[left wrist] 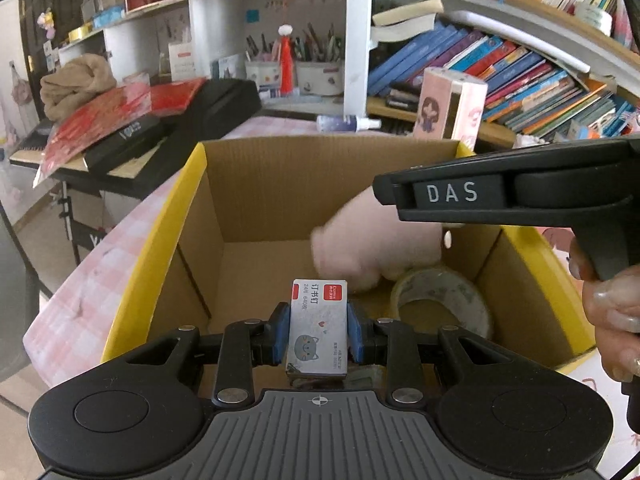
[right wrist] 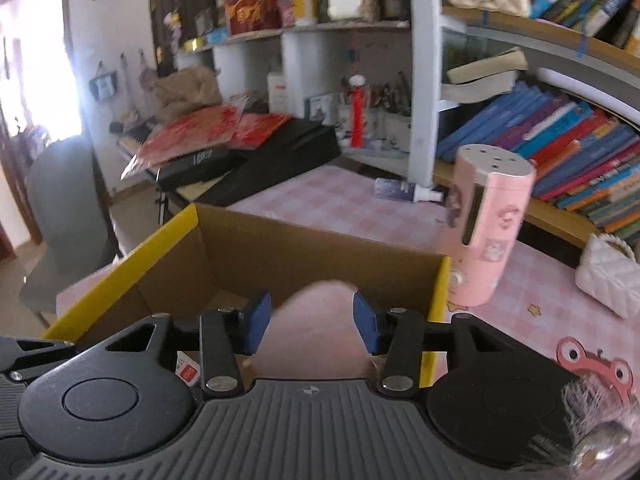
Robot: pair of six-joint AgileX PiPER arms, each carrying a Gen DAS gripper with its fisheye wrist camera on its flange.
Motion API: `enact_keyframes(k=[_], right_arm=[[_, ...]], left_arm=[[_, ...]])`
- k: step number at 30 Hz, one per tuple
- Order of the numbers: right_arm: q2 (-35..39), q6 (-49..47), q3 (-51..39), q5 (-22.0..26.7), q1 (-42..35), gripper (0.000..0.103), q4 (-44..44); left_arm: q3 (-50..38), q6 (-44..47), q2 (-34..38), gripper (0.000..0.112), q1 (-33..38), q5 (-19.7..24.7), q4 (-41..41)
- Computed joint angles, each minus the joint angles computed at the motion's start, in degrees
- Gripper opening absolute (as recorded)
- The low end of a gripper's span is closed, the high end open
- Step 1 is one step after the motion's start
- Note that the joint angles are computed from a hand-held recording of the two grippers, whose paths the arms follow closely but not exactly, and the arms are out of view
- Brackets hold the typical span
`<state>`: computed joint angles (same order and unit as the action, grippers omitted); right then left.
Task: Organize objects
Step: 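Open both tools to drop the white box and plush pig inside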
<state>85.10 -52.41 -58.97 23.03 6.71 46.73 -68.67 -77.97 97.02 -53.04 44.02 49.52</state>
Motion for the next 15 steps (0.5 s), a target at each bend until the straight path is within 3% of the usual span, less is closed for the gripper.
enact_keyframes(k=[10, 15], right_arm=[[5.2, 5.7, -5.8, 9.6, -0.9, 0.044, -6.8], [5.2, 6.8, -6.2, 10.0, -0.1, 0.044, -9.0]], left_arm=[[-1.8, 2.2, 2.5, 0.028, 1.0, 0.2, -3.3], [-2.6, 3.3, 3.3, 0.029, 0.8, 1.3, -3.9]])
